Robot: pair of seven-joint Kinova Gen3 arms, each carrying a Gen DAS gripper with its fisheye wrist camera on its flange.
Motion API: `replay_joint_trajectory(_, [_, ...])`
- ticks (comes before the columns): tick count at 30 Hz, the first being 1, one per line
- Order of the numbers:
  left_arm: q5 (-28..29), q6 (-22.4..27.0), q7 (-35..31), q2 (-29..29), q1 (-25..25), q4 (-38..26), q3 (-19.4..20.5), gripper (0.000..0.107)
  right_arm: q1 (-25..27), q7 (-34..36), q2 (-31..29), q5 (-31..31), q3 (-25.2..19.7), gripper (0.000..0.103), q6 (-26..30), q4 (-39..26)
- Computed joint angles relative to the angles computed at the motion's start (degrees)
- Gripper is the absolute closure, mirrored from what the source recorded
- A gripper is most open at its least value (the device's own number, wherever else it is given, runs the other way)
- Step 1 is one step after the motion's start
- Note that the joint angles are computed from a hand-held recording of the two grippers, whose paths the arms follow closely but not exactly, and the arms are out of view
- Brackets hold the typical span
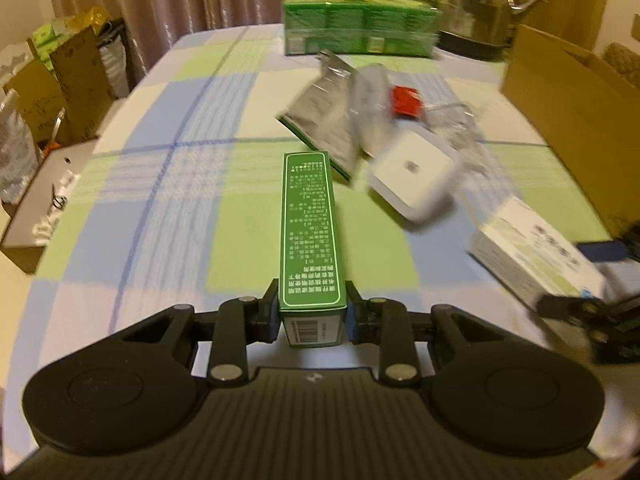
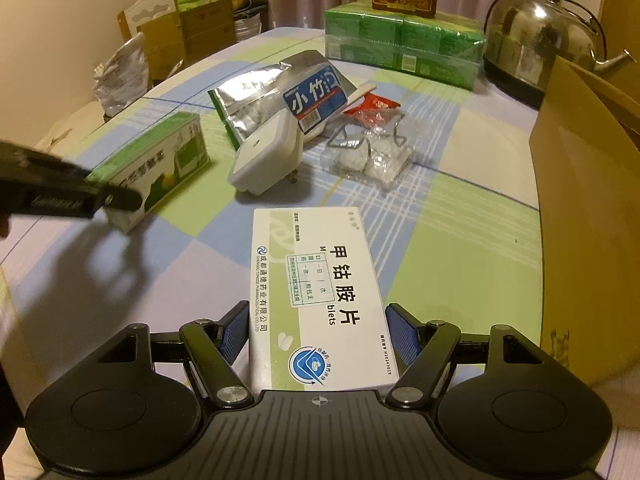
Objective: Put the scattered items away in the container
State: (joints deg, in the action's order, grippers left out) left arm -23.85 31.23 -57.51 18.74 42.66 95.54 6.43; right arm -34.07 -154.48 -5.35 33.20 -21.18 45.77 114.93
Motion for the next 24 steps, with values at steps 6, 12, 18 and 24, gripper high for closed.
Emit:
replay_joint_trajectory(6, [-0.4, 2.5, 0.5, -2.8, 2.0, 2.2, 1.8, 0.078, -2.0, -5.1, -0.1, 1.3, -2.6, 0.034, 4.1, -0.6])
replay_joint_trajectory(12, [-1.0, 4.7, -0.3, -1.3, 1.5, -0.7, 2.5, 0.07, -4.7, -10.1, 1.0, 5.2, -3.4, 0.022, 7.1, -0.4])
replay_joint_trajectory(18, [2.2, 6.9, -4.9, 1.0, -0.1, -4.7, 3.2, 0.07, -5.0, -9.7, 0.7, 5.1, -1.7, 0.017, 5.5, 0.3])
replay_joint_trajectory(24, [3.8, 7.7, -7.9, 2.1, -0.1, -6.1, 2.7, 0.071, -3.7, -7.1, 0.6, 3.4, -0.5, 0.018, 2.8, 0.8])
